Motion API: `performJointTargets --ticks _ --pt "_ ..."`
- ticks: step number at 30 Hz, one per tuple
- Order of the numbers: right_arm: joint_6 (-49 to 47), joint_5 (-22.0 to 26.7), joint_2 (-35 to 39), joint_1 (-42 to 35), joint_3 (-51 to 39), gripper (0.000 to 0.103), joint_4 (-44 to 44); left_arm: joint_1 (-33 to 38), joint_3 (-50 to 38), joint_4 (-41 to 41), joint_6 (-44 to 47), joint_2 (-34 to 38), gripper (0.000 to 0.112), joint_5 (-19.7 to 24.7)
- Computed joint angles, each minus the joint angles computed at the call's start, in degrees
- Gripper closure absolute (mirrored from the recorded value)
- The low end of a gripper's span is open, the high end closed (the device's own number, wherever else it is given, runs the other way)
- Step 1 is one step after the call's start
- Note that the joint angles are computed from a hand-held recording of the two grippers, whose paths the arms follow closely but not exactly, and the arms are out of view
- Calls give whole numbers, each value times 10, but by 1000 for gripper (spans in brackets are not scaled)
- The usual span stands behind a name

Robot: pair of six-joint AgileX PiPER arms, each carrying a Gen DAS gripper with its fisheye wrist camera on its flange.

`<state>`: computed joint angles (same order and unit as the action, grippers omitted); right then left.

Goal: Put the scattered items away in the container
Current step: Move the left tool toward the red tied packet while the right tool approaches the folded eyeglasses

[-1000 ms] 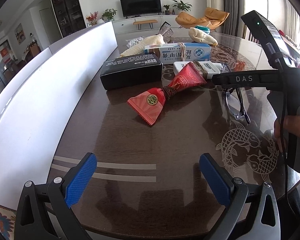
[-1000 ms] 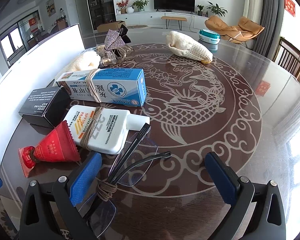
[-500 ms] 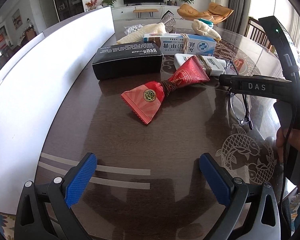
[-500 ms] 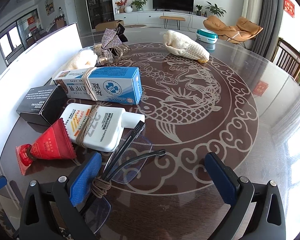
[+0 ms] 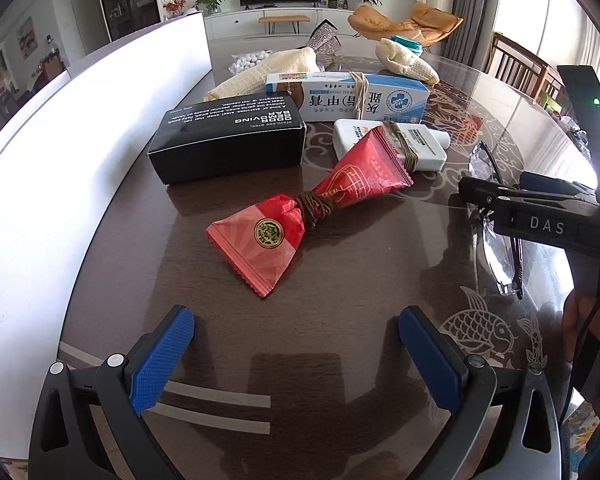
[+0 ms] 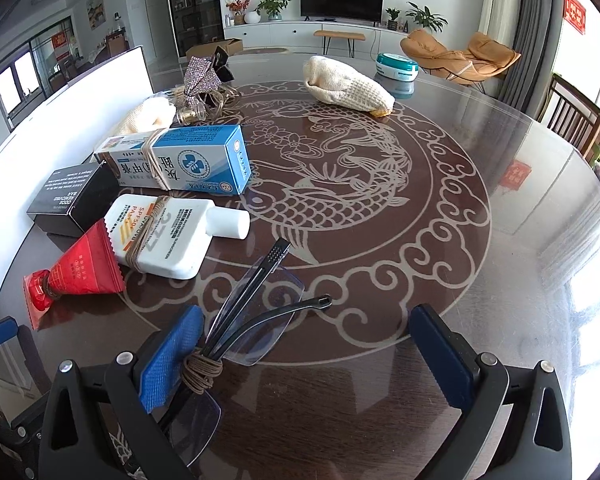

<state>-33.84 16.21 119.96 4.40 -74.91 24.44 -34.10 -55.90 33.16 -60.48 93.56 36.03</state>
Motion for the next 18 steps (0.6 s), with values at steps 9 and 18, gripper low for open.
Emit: performJointTargets --ticks 9,18 --pt "0 -1 0 0 0 0 -1 41 -15 -44 54 4 9 10" --pt "-1 0 0 0 0 0 0 91 -60 -98 172 37 9 -7"
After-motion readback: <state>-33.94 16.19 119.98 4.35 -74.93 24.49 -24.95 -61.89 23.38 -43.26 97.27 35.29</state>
